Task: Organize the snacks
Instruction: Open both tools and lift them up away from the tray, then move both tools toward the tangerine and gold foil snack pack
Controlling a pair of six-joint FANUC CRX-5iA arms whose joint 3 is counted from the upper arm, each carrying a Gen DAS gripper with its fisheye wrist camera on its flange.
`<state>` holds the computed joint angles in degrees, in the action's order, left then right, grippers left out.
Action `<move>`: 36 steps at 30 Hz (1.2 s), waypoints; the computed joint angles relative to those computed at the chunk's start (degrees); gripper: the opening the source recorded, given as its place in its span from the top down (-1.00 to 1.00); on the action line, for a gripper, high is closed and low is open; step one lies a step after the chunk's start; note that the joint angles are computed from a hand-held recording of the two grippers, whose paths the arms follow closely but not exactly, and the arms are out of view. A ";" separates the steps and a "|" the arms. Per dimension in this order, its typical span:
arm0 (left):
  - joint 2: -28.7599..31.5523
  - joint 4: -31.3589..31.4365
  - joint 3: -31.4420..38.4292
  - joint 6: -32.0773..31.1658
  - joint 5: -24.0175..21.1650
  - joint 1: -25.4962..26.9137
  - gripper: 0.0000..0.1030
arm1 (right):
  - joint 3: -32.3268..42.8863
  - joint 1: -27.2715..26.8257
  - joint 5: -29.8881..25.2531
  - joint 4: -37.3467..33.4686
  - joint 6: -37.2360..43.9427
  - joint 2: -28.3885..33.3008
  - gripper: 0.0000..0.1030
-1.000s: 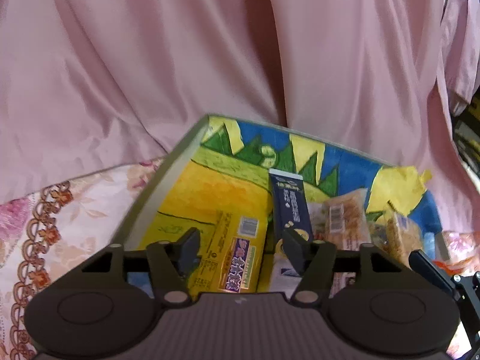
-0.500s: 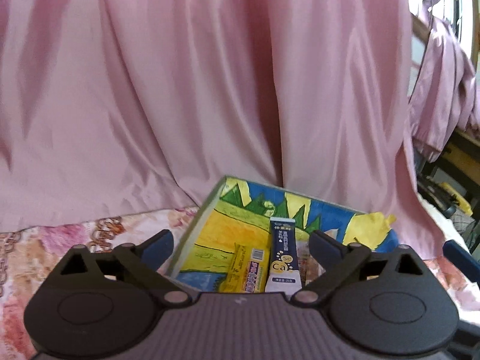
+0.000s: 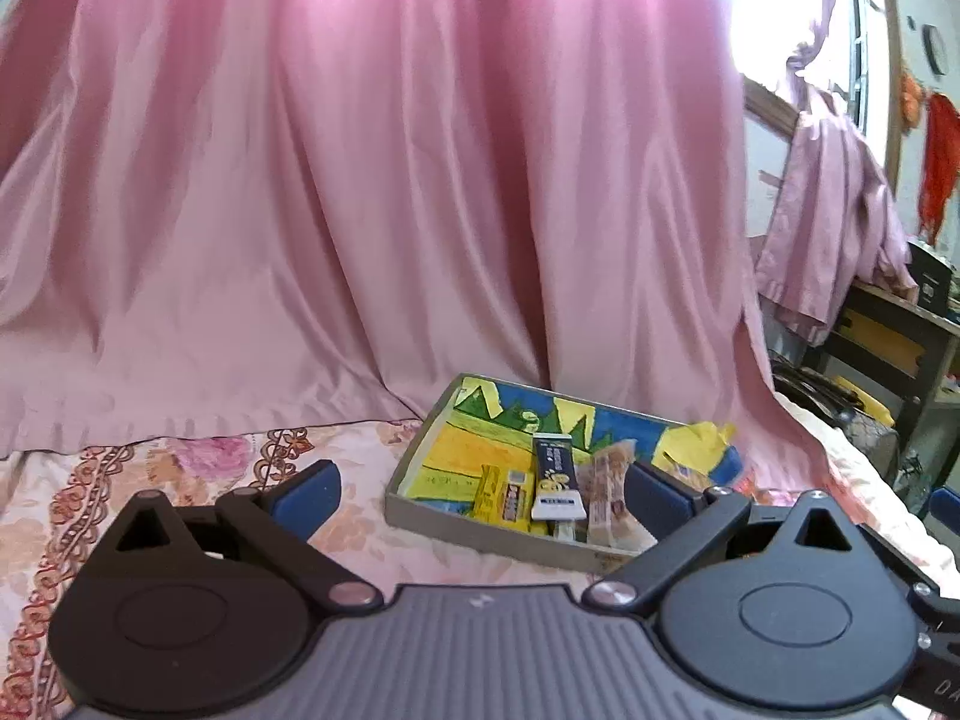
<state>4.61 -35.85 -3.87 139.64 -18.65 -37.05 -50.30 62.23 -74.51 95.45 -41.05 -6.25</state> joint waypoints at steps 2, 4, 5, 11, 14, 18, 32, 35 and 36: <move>-1.76 -0.75 -1.96 0.03 0.82 -0.26 -0.99 | -0.12 3.71 -3.01 -2.94 -0.39 0.00 -0.99; -3.30 -1.39 -3.72 0.05 1.19 -0.53 -0.99 | 0.14 7.17 -5.75 -6.05 -0.61 0.22 -0.99; -4.07 -1.38 -4.71 -0.23 1.47 -0.53 -0.99 | 0.27 8.79 -7.03 -7.42 -0.62 0.37 -0.99; -8.68 2.94 -11.59 -7.01 3.84 0.76 -0.99 | 1.98 16.28 -13.17 -15.07 -0.87 1.94 -0.99; -10.57 8.43 -15.27 -13.15 4.91 2.28 -0.99 | 3.13 19.52 -15.13 -19.07 -1.34 2.76 -0.99; -12.73 18.74 -20.90 -24.75 7.57 4.73 -0.99 | 4.71 23.14 -15.84 -23.82 -1.62 3.75 -0.99; -15.00 19.28 -24.46 -30.83 4.60 4.61 -0.99 | 8.42 25.20 -10.48 -32.04 -0.25 6.03 -0.99; -14.93 19.18 -24.39 -30.21 3.67 4.71 -0.99 | 8.44 24.79 -8.24 -33.51 0.04 5.94 -0.99; -14.89 18.40 -24.11 -29.27 3.11 4.53 -0.99 | 8.54 24.55 -7.50 -33.98 0.47 5.94 -0.99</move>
<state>-10.28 -17.44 -27.98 110.37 -15.54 -32.52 -41.75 86.78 -82.01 61.46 -40.58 -0.31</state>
